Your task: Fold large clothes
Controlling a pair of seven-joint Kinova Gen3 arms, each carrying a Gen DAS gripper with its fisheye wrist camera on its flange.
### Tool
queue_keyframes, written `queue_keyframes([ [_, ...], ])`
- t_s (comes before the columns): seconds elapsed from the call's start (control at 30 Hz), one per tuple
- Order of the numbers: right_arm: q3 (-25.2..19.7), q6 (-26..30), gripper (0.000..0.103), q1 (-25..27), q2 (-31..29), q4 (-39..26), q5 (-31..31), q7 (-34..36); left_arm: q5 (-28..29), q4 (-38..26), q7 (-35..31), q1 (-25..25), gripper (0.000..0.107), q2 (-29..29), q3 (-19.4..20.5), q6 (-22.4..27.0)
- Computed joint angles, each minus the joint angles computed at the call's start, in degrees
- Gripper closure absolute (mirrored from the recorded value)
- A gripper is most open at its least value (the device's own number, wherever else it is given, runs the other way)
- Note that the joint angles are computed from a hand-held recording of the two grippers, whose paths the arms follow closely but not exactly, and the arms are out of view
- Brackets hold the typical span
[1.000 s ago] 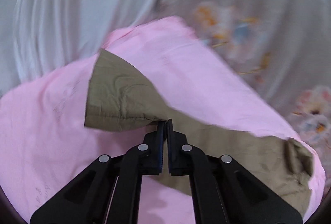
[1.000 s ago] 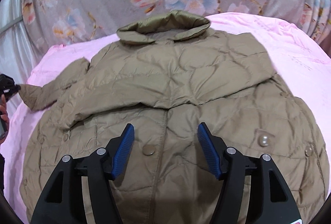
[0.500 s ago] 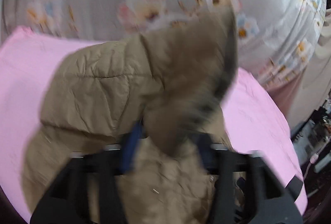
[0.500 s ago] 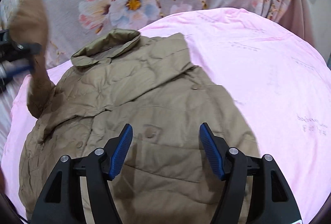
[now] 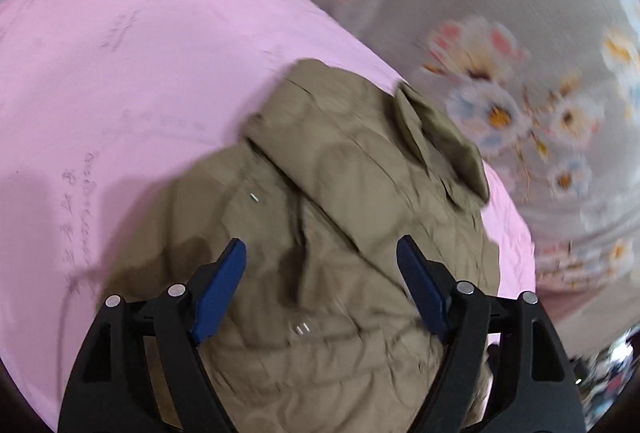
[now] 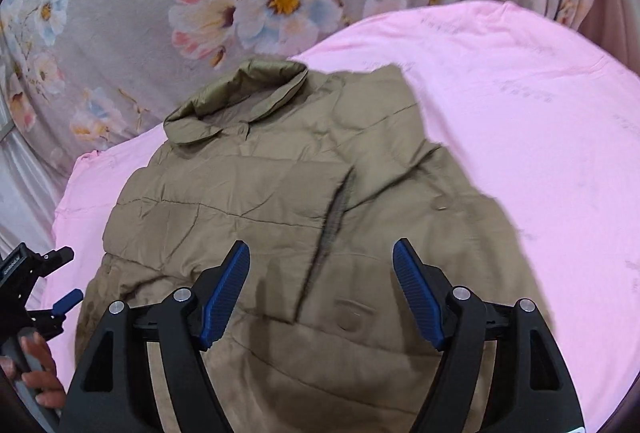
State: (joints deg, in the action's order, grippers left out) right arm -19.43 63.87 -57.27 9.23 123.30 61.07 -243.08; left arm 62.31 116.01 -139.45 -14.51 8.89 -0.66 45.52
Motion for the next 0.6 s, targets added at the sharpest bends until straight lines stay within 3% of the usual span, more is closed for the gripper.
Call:
queue_keyframes([
  [0.1, -0.47, -6.92, 0.031, 4.95, 0.79, 0.84, 4.00, -2.07, 0.21, -4.10, 2.65, -1.57, 0.033, 4.19, -0.28, 2.12],
  [0.23, 3.98, -10.49, 0.035, 5.00, 2.54, -1.37, 4.02, 2.39, -1.38, -10.04, 8.74, -1.86, 0.033, 9.95, 1.38, 3.46],
  [0.27, 3.01, -9.71, 0.052, 6.30, 2.82, -2.43, 3.26, 4.72, -1.96, -11.88, 10.54, -2.02, 0.033, 11.85, 2.16, 3.96],
  [0.3, 0.97, -8.63, 0.085, 8.53, 3.15, -3.46, 3.21, 7.05, -3.47, -13.08, 12.87, -1.11, 0.036, 12.68, 2.07, 3.52],
  [0.33, -1.39, -8.49, 0.093, 11.13, 2.86, -3.67, 3.46, 8.50, -4.41, -13.84, 14.26, -1.07, 0.042, 13.36, 3.05, 2.62],
  [0.4, -3.78, -7.22, 0.095, 13.15, 0.21, -3.20, 5.30, 8.59, -7.15, -15.40, 16.87, 0.24, 0.057, 14.09, 4.00, 0.80],
  [0.47, -3.28, -2.85, 0.096, 10.92, -2.20, -3.45, 6.59, 9.50, -10.06, -16.60, 19.03, 1.47, 0.087, 14.09, 4.95, -1.51],
  [0.53, 0.16, 1.81, 0.097, 5.85, -3.86, -4.61, 6.59, 12.57, -10.45, -16.17, 18.66, 0.88, 0.103, 13.52, 6.41, -3.26],
  [0.6, 0.92, 5.14, 0.097, 4.20, -3.66, -5.86, 5.94, 15.26, -9.93, -14.63, 16.51, 0.47, 0.104, 12.58, 7.52, -5.38],
])
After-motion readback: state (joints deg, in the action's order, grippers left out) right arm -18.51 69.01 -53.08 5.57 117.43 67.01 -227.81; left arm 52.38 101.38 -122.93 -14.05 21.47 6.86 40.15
